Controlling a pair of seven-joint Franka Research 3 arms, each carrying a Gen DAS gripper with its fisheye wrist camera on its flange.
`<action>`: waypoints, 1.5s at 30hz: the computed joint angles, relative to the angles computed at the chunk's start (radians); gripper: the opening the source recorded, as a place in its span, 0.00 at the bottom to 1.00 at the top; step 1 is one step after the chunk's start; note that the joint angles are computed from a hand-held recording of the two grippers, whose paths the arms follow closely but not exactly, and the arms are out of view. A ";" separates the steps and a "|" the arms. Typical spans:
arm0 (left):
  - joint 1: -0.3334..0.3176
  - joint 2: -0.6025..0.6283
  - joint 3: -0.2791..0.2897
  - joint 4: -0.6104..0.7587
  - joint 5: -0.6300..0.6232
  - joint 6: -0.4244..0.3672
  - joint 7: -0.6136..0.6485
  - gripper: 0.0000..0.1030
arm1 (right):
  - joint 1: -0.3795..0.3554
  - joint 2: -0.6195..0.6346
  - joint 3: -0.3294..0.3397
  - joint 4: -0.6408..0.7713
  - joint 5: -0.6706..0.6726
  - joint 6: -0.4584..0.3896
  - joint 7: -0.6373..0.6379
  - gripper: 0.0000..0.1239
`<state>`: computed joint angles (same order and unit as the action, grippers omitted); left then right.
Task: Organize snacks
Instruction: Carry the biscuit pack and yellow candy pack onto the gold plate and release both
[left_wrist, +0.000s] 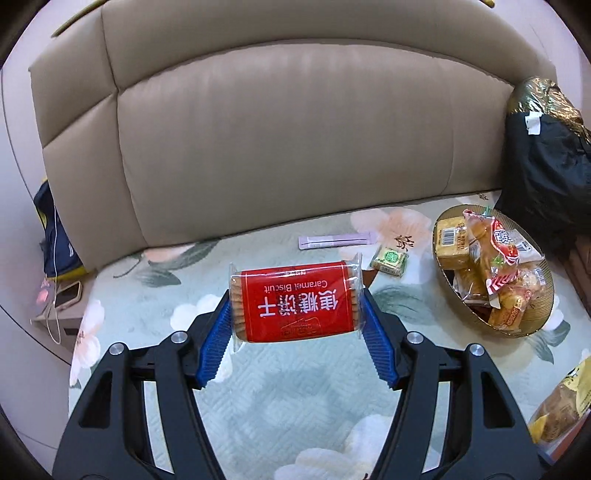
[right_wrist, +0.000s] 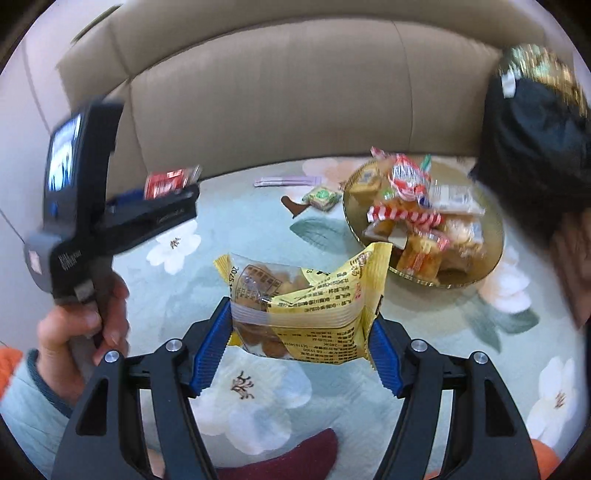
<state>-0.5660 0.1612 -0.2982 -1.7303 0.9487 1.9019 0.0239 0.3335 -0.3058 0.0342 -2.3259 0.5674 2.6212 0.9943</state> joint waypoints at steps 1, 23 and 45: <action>-0.007 0.009 -0.001 0.014 0.006 -0.038 0.010 0.64 | -0.004 -0.016 0.015 -0.022 -0.024 0.028 0.002 0.55; 0.038 -0.066 -0.012 -0.079 -0.001 -0.001 -0.045 0.64 | 0.001 0.014 0.032 -0.042 -0.204 0.140 0.165 0.55; 0.119 0.220 0.057 0.226 -0.215 0.589 0.310 0.64 | -0.176 0.535 -0.032 0.674 -0.100 -0.199 0.458 0.55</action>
